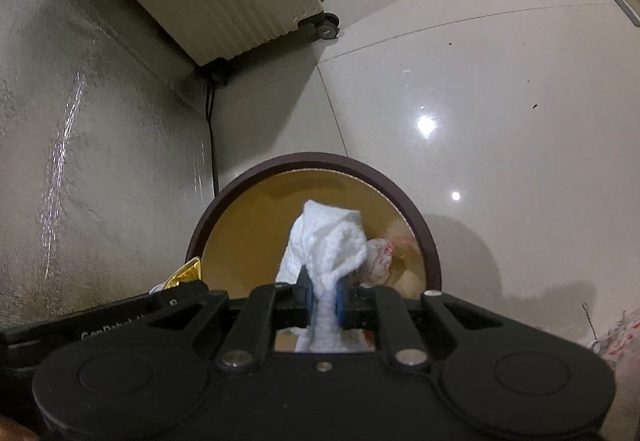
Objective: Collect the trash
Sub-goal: 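Lower the gold can and white towel into the bin with both grippers, then open both grippers over the bin, releasing the gold can and white towel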
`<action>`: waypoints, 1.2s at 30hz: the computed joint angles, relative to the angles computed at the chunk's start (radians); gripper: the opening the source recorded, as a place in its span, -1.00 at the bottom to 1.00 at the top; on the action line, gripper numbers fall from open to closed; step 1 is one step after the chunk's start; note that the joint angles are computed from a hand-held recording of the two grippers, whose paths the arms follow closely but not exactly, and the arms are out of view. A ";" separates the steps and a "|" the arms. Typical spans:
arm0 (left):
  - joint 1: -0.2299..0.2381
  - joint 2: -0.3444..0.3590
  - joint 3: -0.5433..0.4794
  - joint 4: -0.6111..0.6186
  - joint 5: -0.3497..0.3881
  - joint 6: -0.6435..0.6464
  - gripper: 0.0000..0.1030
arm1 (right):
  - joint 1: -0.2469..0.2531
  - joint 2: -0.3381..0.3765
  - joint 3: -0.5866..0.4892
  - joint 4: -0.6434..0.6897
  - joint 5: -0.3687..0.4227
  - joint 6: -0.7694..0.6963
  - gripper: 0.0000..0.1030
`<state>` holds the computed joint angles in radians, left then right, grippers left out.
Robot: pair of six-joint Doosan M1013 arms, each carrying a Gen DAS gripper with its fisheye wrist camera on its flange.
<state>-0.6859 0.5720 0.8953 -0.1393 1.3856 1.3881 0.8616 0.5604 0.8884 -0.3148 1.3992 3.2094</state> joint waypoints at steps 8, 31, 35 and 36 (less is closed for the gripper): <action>-0.006 0.005 -0.002 0.047 0.029 -0.010 0.31 | 0.004 -0.007 0.010 -0.014 -0.010 0.009 -0.47; -0.010 -0.006 -0.006 0.126 0.066 -0.058 0.74 | 0.014 -0.006 -0.002 -0.023 0.081 -0.123 0.14; -0.010 -0.013 -0.004 0.135 0.067 -0.057 0.95 | 0.019 0.001 -0.018 -0.031 0.123 -0.140 0.33; -0.010 -0.015 -0.002 0.135 0.067 -0.057 0.97 | 0.021 0.000 -0.019 -0.036 0.123 -0.137 0.41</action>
